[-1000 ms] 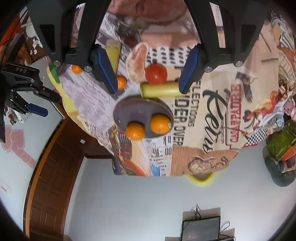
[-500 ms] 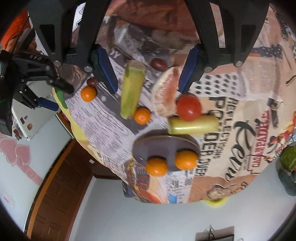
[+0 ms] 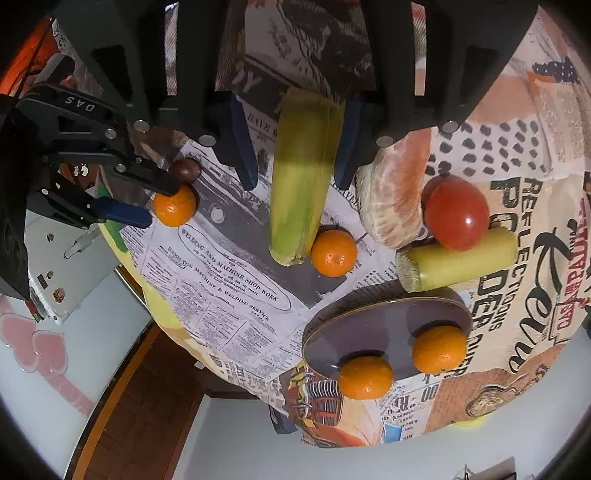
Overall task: Organize fruits
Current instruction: 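Grasp the small mandarin with the right gripper while the left gripper grasps the green corn cob, then carry the mandarin and corn cob over the plate and lower them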
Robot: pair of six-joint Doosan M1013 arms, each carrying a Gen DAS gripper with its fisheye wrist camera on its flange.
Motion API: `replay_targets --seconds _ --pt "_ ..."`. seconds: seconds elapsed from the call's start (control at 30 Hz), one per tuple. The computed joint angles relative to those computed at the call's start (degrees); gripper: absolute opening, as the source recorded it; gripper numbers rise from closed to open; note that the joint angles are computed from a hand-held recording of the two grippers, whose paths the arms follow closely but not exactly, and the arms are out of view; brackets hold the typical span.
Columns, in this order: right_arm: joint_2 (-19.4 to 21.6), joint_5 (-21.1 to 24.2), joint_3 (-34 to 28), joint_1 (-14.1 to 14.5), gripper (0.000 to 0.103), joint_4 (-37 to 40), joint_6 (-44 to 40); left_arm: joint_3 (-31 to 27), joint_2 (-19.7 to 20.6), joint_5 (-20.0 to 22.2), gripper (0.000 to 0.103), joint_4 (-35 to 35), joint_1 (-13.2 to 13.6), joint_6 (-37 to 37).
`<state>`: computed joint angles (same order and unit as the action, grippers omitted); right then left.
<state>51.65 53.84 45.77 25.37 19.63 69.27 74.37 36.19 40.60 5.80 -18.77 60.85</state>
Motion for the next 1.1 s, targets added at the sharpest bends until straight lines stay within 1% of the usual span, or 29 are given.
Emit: replay_targets --seconds 0.1,0.13,0.17,0.23,0.3,0.5,0.57,0.67,0.8,1.1 --pt "1.1 1.8 -1.8 -0.1 0.043 0.7 -0.2 -1.0 0.9 0.7 0.041 -0.9 0.3 0.6" --pt "1.5 2.4 -2.4 -0.2 0.042 1.0 -0.2 -1.3 1.2 0.9 0.041 -1.3 0.4 0.9" --pt "1.7 2.9 -2.8 -0.2 0.038 1.4 -0.2 -1.4 1.3 1.1 0.041 -1.7 0.5 1.1" --pt "2.5 4.6 -4.0 -0.5 0.037 2.9 0.2 -2.0 2.0 1.5 0.041 -2.6 0.7 1.8" --pt "2.9 5.2 -4.5 -0.7 0.036 3.7 0.5 -2.4 2.4 1.8 0.041 -3.4 0.9 2.3" --pt "3.0 5.6 -4.6 -0.9 0.035 5.1 0.3 -3.3 3.0 2.3 0.039 -3.1 0.9 2.4" --pt "2.7 5.0 -4.2 -0.9 0.035 4.9 0.2 -3.3 2.9 2.2 0.038 -3.6 1.0 2.6" --pt "2.3 4.1 -3.9 -1.0 0.035 5.3 -0.2 -2.4 2.2 1.2 0.037 -5.3 1.2 2.9" --pt "1.8 3.3 -3.8 -1.0 0.035 5.4 -0.7 -0.8 0.7 -0.6 0.037 -4.4 1.2 1.3" --pt "1.8 0.8 -6.6 -0.2 0.035 5.3 -2.3 3.7 -4.2 -7.9 0.036 -0.6 1.7 -3.9"
